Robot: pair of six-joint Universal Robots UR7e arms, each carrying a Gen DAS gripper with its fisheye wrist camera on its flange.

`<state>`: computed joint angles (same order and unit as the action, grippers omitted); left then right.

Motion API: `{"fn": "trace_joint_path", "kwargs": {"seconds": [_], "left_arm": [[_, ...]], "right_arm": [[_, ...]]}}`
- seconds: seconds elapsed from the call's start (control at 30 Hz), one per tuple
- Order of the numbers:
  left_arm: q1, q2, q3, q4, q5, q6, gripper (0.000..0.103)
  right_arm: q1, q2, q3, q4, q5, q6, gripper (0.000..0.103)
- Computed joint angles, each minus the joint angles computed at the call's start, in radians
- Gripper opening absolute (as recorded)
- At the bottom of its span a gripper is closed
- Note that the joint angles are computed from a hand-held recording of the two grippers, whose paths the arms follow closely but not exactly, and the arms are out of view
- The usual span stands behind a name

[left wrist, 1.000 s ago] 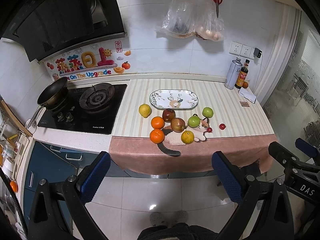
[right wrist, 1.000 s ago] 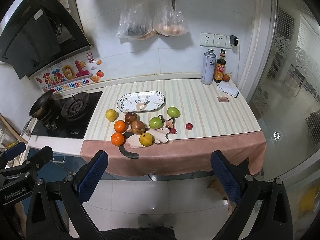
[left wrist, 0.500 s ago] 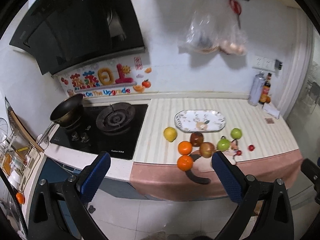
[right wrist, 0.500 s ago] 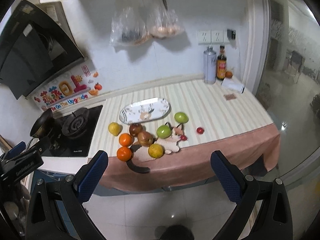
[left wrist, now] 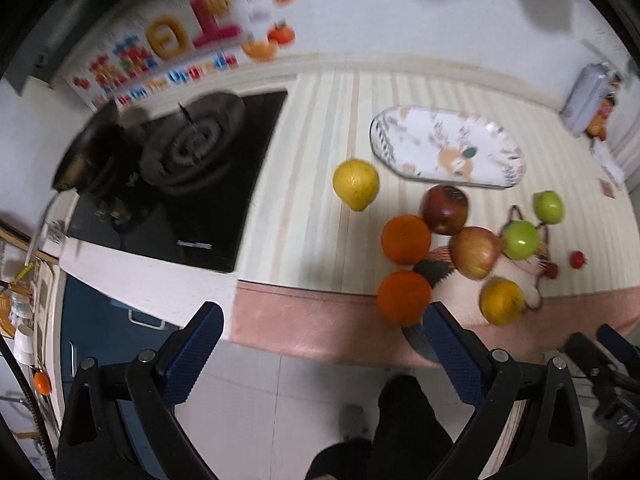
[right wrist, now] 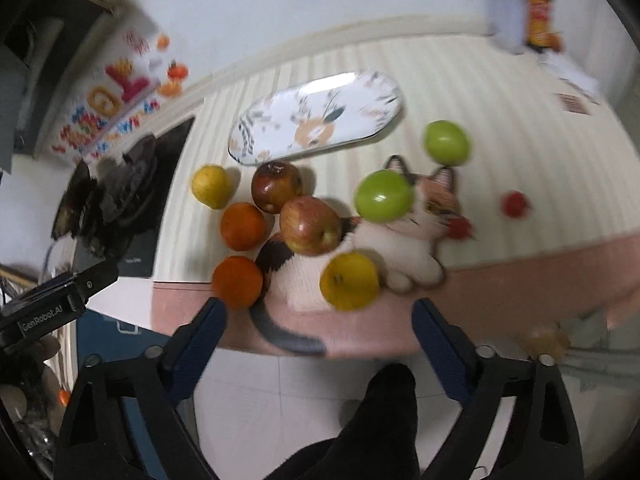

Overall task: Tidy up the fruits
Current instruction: 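Grasp an orange with the left gripper while the right gripper grasps a red apple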

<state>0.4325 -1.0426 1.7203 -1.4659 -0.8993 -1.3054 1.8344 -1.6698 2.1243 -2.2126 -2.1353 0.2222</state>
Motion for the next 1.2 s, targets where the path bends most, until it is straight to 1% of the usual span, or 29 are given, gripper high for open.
{"fn": "trace_joint_path", "kwargs": {"seconds": [0.07,0.13,0.2,0.27,0.37,0.43,0.47,0.6,0.73,0.83,0.9,0.93,0.97,1.0,1.03,1.13,1.2], "left_arm": [[0.059,0.036,-0.019,-0.052,-0.03,0.037,0.099],[0.111,0.064,-0.038,-0.098,-0.063,0.066,0.098],[0.149,0.09,-0.059,-0.124,-0.087,0.089,0.097],[0.187,0.116,-0.081,-0.151,-0.113,0.111,0.095],[0.24,0.157,-0.114,-0.209,-0.161,0.153,0.095],[0.266,0.18,-0.133,-0.226,-0.192,0.178,0.095],[0.279,0.192,-0.143,-0.236,-0.212,0.195,0.095],[0.312,0.238,-0.175,-0.254,-0.266,0.252,0.095],[0.322,0.291,-0.213,-0.213,-0.279,0.304,0.095],[0.328,0.316,-0.223,-0.213,-0.281,0.338,0.095],[0.33,0.327,-0.226,-0.214,-0.279,0.349,0.086],[0.333,0.322,-0.213,-0.25,-0.29,0.367,0.079],[0.338,0.318,-0.2,-0.29,-0.306,0.381,0.068],[0.342,0.315,-0.193,-0.316,-0.32,0.39,0.063],[0.342,0.318,-0.196,-0.315,-0.323,0.39,0.062],[0.327,0.332,-0.211,-0.271,-0.278,0.39,0.062],[0.322,0.327,-0.216,-0.242,-0.265,0.386,0.062]], "right_arm": [[-0.05,0.082,-0.03,-0.034,0.026,-0.052,0.086],[-0.084,0.174,-0.07,-0.056,0.024,-0.099,0.084],[-0.116,0.236,-0.103,-0.054,0.032,-0.126,0.083],[-0.15,0.29,-0.138,-0.032,0.063,-0.138,0.076],[-0.173,0.353,-0.172,-0.021,0.086,-0.164,0.072],[-0.17,0.386,-0.183,-0.037,0.054,-0.184,0.072],[-0.17,0.396,-0.188,-0.045,0.046,-0.198,0.069],[-0.185,0.388,-0.202,0.0,0.087,-0.204,0.068],[-0.178,0.381,-0.2,0.024,0.074,-0.213,0.068],[-0.173,0.379,-0.196,0.023,0.067,-0.221,0.069],[-0.172,0.38,-0.2,0.027,0.07,-0.221,0.069],[-0.169,0.376,-0.2,0.038,0.063,-0.208,0.069],[-0.169,0.382,-0.207,0.041,0.063,-0.209,0.069],[-0.168,0.389,-0.214,0.042,0.064,-0.208,0.069],[-0.169,0.389,-0.217,0.05,0.067,-0.205,0.069],[-0.165,0.399,-0.23,0.064,0.06,-0.205,0.07],[-0.163,0.41,-0.238,0.065,0.058,-0.207,0.07]]}}
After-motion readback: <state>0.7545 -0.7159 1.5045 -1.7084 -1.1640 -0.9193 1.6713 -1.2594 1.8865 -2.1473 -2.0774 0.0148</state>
